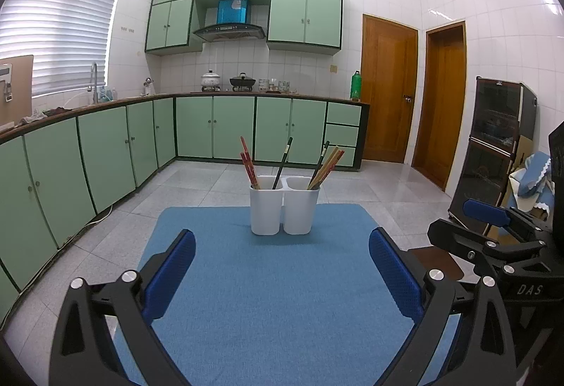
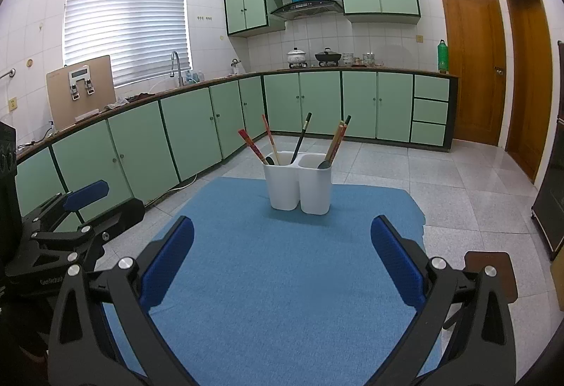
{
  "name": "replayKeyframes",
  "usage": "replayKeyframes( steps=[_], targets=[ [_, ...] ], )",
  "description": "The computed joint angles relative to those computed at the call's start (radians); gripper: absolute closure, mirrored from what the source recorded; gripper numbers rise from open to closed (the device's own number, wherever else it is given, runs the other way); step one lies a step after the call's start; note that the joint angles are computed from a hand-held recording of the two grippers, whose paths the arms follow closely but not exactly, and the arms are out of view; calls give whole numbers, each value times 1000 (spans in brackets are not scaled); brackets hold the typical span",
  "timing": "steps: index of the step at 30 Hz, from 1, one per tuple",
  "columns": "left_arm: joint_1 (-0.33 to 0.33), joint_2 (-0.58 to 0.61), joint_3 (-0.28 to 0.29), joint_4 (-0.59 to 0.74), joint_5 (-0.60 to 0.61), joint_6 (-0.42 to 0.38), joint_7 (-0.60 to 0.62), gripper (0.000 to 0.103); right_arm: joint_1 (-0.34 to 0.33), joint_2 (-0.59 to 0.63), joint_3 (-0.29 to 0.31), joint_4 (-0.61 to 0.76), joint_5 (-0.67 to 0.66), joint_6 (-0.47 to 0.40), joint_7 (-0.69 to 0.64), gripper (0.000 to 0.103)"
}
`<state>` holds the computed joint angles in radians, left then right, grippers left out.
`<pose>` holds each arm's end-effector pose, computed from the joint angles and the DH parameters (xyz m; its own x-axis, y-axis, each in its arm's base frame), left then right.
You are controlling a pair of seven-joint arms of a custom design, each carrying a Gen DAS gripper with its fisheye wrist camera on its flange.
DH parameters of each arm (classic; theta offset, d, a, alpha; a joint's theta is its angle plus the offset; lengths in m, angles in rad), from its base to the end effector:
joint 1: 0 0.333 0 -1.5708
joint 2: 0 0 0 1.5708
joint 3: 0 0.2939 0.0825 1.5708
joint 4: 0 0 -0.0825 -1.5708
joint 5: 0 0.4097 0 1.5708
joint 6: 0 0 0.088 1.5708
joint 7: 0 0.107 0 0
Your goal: Organize utensils
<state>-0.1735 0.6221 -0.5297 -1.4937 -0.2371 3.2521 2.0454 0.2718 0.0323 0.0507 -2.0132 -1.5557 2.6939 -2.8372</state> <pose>0.6526 -0.3882 0.4533 -0.6273 -0.7760 0.0664 -0.3140 0.1739 -0.9334 0.5719 0.2257 0.4492 -0.2129 -0.9729 -0.0908 -0.3929 0.1703 -0.9037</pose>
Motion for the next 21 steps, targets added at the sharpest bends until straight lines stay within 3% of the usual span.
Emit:
replayKeyframes(
  steps=[21],
  targets=[
    [5, -3, -3, -6, 7, 4, -5, 6, -1, -2, 0, 0, 1, 2, -2, 6]
  ],
)
